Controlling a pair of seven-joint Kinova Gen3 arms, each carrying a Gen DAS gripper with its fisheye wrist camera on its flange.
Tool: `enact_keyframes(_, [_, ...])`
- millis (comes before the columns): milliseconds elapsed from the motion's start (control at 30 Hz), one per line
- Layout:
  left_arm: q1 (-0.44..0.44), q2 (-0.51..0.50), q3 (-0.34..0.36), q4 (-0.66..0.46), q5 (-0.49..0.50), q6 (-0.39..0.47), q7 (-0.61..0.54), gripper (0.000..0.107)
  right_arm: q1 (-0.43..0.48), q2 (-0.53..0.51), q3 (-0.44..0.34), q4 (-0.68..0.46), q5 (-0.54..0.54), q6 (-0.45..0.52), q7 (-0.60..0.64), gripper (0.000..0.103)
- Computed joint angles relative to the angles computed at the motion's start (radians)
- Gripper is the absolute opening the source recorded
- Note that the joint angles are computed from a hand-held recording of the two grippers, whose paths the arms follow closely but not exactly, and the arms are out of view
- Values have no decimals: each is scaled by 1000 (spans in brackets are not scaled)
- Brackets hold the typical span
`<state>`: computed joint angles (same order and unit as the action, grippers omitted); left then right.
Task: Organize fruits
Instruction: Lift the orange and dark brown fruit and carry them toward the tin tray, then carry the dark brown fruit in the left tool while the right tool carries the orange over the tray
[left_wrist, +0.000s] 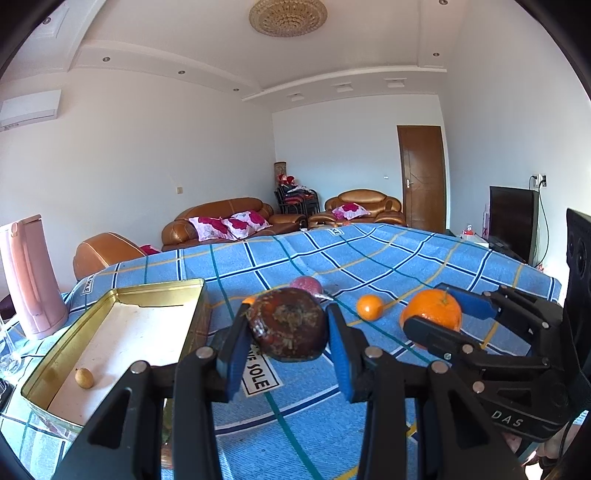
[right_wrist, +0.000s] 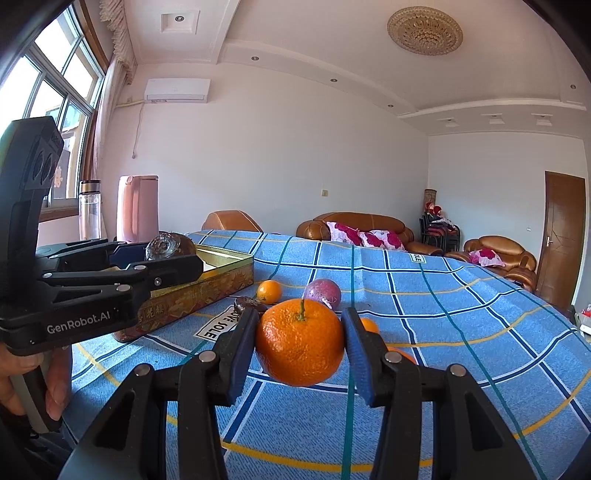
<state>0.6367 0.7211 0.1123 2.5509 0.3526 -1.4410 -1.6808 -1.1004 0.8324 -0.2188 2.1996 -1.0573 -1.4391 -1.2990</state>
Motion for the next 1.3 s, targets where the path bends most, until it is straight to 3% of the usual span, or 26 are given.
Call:
enact_keyframes(467, [41, 0, -4, 7, 92, -47, -4, 41, 0, -26, -2, 1, -1, -3, 33, 48])
enact_keyframes(867, [16, -26, -12, 17, 94, -36, 16, 41, 13, -57, 0, -9, 33, 17, 73, 48])
enact_keyframes(1300, [-20, -61, -20, 17, 115, 12, 36, 41, 46, -98, 8, -69, 97, 110, 169, 48])
